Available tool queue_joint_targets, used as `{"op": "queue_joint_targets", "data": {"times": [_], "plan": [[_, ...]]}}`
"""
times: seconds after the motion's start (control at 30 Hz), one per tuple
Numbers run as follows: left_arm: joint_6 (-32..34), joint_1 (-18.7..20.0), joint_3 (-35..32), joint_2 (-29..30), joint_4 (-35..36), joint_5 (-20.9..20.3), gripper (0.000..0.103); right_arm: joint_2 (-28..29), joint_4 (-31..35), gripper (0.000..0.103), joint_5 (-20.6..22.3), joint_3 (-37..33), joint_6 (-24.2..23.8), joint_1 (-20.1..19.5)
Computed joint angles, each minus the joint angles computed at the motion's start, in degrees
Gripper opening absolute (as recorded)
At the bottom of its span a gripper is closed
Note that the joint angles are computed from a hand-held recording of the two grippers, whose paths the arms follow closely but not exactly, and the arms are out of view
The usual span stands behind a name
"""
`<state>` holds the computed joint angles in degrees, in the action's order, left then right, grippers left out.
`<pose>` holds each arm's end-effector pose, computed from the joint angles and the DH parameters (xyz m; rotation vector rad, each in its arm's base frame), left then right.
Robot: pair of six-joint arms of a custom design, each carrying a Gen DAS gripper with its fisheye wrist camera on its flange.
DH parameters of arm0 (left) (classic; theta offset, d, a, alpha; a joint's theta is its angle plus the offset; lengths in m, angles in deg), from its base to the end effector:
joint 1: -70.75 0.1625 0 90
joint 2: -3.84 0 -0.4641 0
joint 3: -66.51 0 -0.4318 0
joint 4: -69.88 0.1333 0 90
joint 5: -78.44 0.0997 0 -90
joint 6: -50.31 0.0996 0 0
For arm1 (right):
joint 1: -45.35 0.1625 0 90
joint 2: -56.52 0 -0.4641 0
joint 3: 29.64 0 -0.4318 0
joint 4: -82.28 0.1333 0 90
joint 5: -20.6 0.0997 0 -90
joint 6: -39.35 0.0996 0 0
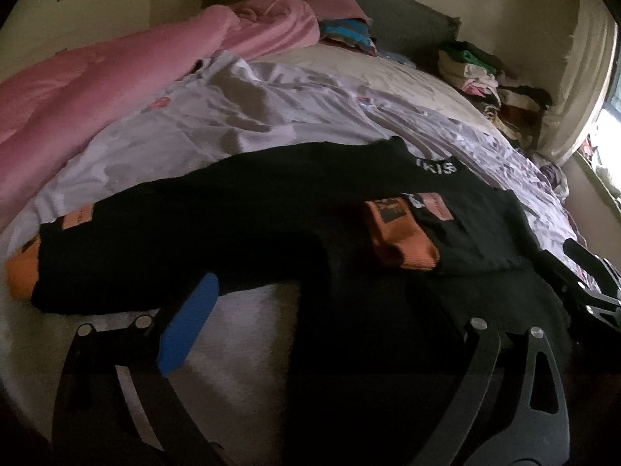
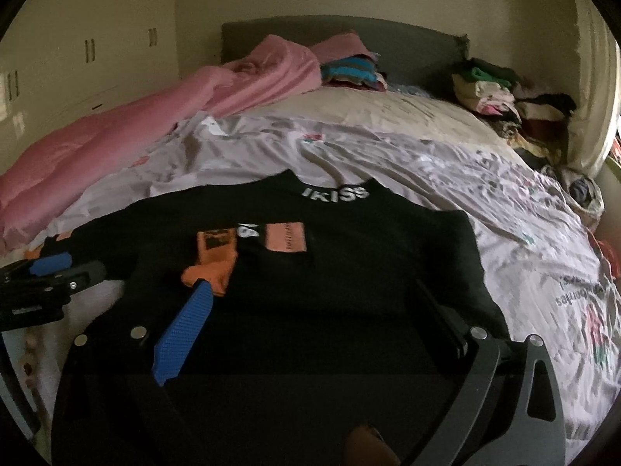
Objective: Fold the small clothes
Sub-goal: 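Move the left tool to the other orange sleeve cuff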
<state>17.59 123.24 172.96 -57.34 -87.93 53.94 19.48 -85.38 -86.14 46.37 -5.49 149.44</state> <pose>-0.2093 -0.6405 0.2624 -0.1853 2.1571 -1.1446 0.3068 -0.7928 0.1584 1.1543 -2.3143 0.7735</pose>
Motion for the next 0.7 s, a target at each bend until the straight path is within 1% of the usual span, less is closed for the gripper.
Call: {"op": "queue_joint_targets", "data": {"times": [0.23,0.37,0.43,0.57,0.7], "plan": [[-5.24,0.26,2.14,-2.75,3.39,1.52,0.093,0.79,0.70,0.098,1.33,0.54,-1.63,1.58],[-10.16,0.33,3.48,-4.72,6.56,3.08,0.093,1.70,1.43,0.098,1.98,0.16,-2.27,2.45],[-15.10,0.48,3.90,-6.04,11.51,4.66,0.093,2.12,1.67,0.098,2.27,0.00,-2.51,2.80],[-20.92,0.90,4.84,-8.30,16.56,6.31,0.093,3.05,2.62,0.098,3.04,-0.63,-3.41,3.51],[-30.90,1.11,5.14,-10.67,26.36,8.63,0.093,4.17,3.74,0.098,3.64,-1.59,-3.81,4.34]]}}
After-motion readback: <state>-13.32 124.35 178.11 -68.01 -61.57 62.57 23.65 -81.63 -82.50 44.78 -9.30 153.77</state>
